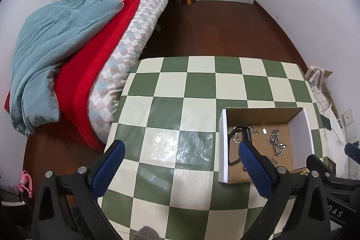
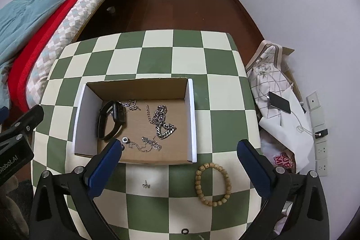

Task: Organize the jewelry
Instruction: 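Lift both open tools away from the white box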

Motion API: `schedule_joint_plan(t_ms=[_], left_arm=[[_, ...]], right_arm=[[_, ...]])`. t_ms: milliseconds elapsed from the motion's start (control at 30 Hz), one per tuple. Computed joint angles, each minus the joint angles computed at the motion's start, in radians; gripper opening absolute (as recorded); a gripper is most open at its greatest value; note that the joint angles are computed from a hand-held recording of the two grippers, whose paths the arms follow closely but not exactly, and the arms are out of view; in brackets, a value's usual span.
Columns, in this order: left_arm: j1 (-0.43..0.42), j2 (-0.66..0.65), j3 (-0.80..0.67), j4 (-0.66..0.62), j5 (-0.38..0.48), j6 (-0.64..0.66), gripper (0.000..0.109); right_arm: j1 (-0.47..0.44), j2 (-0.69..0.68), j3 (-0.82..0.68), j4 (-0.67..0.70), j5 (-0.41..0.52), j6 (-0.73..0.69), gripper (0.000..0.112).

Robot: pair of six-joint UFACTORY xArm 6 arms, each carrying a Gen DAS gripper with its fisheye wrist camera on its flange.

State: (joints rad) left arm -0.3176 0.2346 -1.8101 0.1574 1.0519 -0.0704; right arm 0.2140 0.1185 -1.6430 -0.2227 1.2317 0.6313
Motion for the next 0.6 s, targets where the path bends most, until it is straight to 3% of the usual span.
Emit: schedule_joint_plan(t_ms=[600], left_arm=[[-0.003,-0.266,0.193,-0.001,-0.094,0.02,0.103]], right_arm=[[0.117,-0.193,0.03,-0.166,0.058,0.133,0.103]])
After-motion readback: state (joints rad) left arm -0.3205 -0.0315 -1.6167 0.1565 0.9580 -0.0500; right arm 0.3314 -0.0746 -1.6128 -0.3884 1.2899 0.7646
